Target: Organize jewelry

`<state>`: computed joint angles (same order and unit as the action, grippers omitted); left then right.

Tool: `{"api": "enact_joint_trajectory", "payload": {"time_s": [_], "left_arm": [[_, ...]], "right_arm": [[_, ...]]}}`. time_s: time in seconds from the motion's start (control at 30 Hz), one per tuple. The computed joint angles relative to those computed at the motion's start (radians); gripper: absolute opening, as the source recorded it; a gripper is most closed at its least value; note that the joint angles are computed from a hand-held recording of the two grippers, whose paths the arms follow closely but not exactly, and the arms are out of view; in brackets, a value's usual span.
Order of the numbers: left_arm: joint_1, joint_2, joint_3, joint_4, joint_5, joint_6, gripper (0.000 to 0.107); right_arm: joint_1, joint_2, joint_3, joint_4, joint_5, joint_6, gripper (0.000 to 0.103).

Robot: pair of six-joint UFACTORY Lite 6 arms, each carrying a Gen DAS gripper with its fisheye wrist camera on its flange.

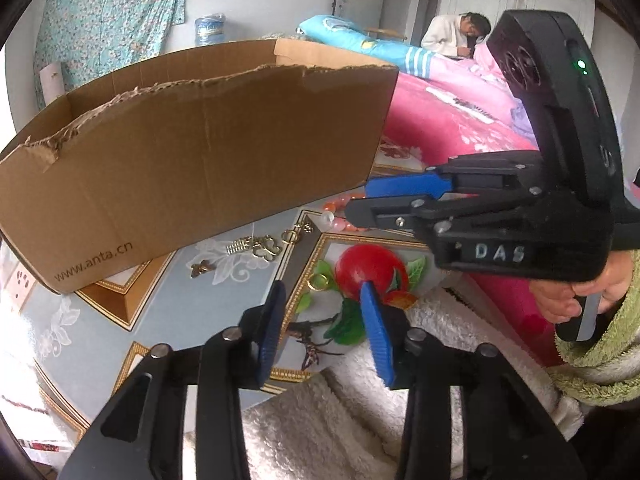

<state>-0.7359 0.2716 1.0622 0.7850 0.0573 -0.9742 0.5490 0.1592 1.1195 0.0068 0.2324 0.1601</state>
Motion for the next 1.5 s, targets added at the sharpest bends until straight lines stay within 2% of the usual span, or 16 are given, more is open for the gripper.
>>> {"api": "enact_joint_trajectory", "payload": {"time_s": [0.1, 0.2, 0.5, 0.67, 0.97, 1.13, 1.3, 1.4, 1.5], "left_arm": [[-0.004, 0.03, 0.032, -0.07, 0.019, 0.071, 0.028], [-0.007, 0.052, 0.054, -0.108, 0.039, 0.123, 0.025], [-0.016, 0.108, 0.115, -0.042, 0.085, 0.107, 0.021], [-0.022, 0.13, 0.141, 0.031, 0.108, 0.052, 0.012], [-0.021, 0.167, 0.194, -0.037, 0.122, 0.132, 0.01], [-0.021, 0.155, 0.173, 0.015, 0.107, 0.069, 0.01], [-0.007, 0.122, 0.126, 0.079, 0.093, -0.005, 0.01], [0.01, 0.101, 0.102, 0.081, 0.089, -0.013, 0.01], [0.029, 0.078, 0.072, 0.104, 0.081, -0.035, 0.01]], "right_arm": [[0.011, 0.039, 0.021, -0.129, 0.019, 0.113, 0.016], [0.007, 0.052, 0.016, -0.215, 0.028, 0.199, 0.014], [-0.033, 0.039, -0.01, -0.197, 0.008, 0.212, 0.014], [-0.047, 0.02, -0.029, -0.142, -0.005, 0.178, 0.014], [-0.059, -0.045, -0.066, -0.158, -0.024, 0.208, 0.014], [-0.043, -0.077, -0.076, -0.022, -0.041, 0.073, 0.014], [-0.023, -0.037, -0.032, 0.334, -0.033, -0.29, 0.014], [0.007, 0.005, 0.007, 0.361, -0.019, -0.332, 0.015], [0.048, 0.064, 0.059, 0.228, -0.006, -0.232, 0.015]]}}
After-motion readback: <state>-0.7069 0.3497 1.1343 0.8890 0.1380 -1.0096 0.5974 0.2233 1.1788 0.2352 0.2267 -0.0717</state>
